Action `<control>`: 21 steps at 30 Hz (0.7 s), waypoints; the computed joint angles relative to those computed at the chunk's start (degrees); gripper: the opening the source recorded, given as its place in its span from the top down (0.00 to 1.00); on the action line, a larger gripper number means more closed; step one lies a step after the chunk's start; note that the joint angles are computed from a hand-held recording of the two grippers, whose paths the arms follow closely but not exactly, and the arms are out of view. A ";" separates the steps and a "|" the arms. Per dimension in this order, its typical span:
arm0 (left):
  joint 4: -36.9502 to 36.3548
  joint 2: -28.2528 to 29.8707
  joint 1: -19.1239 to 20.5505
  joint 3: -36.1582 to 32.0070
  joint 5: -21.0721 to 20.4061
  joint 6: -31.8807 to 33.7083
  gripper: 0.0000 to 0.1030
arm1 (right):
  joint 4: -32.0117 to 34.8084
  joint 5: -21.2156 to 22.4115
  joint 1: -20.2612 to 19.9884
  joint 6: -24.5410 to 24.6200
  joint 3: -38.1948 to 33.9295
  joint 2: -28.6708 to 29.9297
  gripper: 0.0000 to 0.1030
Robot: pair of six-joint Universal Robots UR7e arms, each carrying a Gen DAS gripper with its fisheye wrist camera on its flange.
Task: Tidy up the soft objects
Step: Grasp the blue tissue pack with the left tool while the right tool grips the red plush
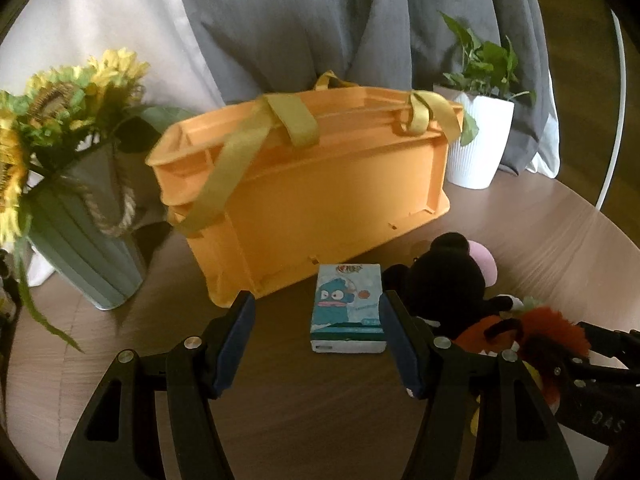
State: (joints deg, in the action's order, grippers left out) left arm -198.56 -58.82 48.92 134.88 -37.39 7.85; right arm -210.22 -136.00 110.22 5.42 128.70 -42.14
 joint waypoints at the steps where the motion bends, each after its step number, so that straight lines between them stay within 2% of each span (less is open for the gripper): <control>1: 0.57 0.27 0.40 -0.42 -0.40 -0.05 0.38 | 0.05 0.18 -0.09 0.05 -0.01 0.01 0.31; 12: 6.24 1.90 3.06 -3.14 -4.81 -1.17 0.35 | 0.67 2.14 -1.28 0.24 -0.23 0.14 0.39; 18: 7.90 3.25 3.82 -4.17 -4.85 -1.13 0.34 | 1.03 2.13 -1.37 0.07 -0.54 0.46 0.42; 21: 9.45 2.86 4.49 -4.58 -5.65 -2.37 0.34 | 1.45 2.28 -1.56 -0.16 -0.78 0.60 0.47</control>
State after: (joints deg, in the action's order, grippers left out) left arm -189.11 -55.97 53.41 130.30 -43.05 5.47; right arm -208.77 -133.73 108.67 5.26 127.92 -41.54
